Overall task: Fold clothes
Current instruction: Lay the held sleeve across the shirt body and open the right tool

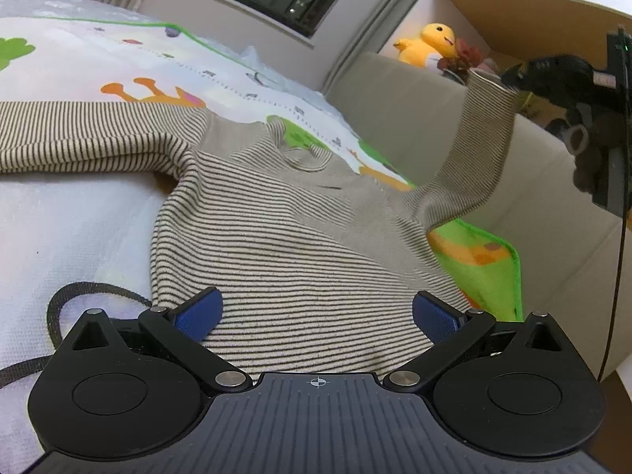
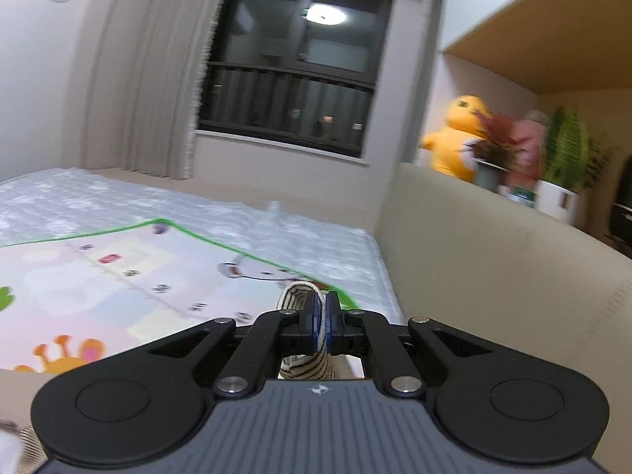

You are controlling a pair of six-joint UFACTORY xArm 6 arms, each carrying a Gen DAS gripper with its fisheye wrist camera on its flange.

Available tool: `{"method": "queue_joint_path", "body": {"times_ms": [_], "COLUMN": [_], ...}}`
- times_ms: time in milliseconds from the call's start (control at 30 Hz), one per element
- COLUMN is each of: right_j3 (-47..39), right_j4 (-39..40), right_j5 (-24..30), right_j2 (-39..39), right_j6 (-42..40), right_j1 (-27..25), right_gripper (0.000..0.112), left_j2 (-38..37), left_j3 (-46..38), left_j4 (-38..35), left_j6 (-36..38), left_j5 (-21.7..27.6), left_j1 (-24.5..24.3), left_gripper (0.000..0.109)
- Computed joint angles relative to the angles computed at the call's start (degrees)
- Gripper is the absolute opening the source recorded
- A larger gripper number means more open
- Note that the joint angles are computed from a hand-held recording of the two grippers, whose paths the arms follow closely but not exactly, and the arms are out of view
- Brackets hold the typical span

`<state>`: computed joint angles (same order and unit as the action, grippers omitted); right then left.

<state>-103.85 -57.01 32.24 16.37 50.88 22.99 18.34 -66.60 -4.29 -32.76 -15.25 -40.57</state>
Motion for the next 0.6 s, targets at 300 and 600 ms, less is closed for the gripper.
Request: {"method": "queue_joint_path", "body": {"times_ms": [300,600], "right_j3": [-9.3,-16.1], "right_j4": [13.1,25.0], "right_j5": [-3.1,-4.0], "right_j2": [10.3,18.0], "right_j6": [-9.9,-18.8], "right_j1": [5.6,9.5], "right_gripper": [0.003,0.004], "left_j2": [-0.4,-0.4], "left_j3": [1.6,2.0], "left_j4": [4.0,8.3], "left_j6": [-4.2,-8.4], "left_j5": [-2.4,-3.6], "left_j1": [0.8,1.9], "left_gripper": [0.103,0.103]}}
